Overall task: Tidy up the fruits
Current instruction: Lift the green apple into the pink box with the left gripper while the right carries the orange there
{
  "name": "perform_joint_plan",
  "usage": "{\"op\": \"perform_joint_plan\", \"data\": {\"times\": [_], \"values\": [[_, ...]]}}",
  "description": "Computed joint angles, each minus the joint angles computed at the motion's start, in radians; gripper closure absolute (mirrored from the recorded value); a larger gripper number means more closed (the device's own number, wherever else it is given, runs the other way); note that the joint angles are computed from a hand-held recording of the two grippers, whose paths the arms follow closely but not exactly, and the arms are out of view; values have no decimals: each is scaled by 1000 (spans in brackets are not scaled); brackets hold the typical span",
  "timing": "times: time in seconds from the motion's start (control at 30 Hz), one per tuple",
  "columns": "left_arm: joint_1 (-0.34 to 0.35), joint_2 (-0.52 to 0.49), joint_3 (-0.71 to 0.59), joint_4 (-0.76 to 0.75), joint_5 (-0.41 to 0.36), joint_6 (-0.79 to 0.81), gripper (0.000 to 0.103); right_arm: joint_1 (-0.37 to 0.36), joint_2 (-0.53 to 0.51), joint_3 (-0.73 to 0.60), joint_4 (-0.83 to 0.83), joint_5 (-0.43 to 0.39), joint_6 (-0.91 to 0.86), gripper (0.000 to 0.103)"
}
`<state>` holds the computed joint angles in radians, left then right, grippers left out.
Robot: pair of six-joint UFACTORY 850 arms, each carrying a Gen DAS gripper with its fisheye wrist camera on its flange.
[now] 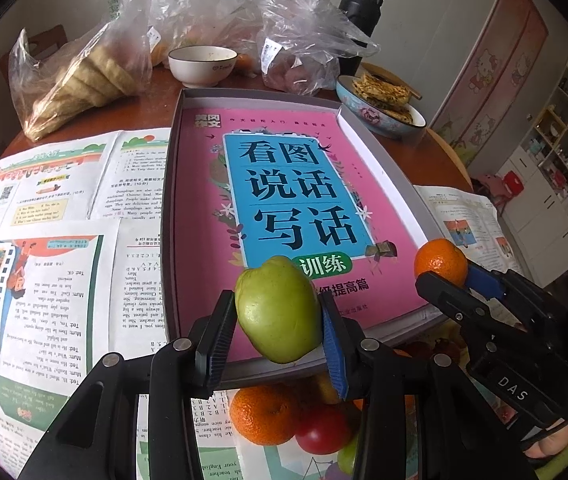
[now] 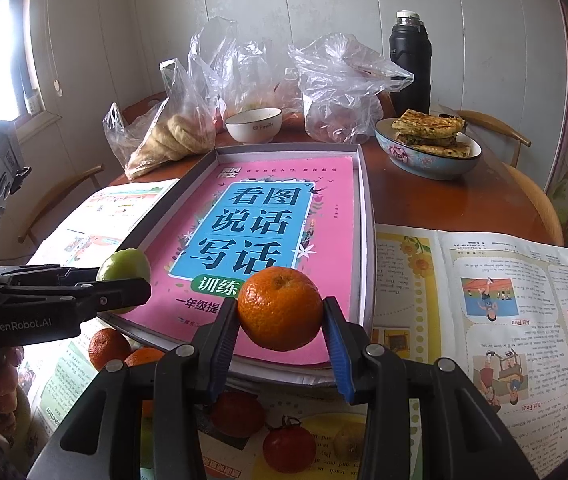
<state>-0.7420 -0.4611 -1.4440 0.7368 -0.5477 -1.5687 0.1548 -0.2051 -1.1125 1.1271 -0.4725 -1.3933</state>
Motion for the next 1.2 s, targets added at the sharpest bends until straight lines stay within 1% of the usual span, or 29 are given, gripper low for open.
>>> {"op": "perform_joint_plan", "data": {"times": [0.23,0.83,1.2], "values": [[2,-10,-3,-16,6,16,61,13,-21,-8,-38,14,28,61],[9,-14,0,-44,3,38,61,38,-33,-22,-155,62,124,60],[8,-15,-1,-50,-4,41,61,38,-33,-21,-148,58,123,60]]}}
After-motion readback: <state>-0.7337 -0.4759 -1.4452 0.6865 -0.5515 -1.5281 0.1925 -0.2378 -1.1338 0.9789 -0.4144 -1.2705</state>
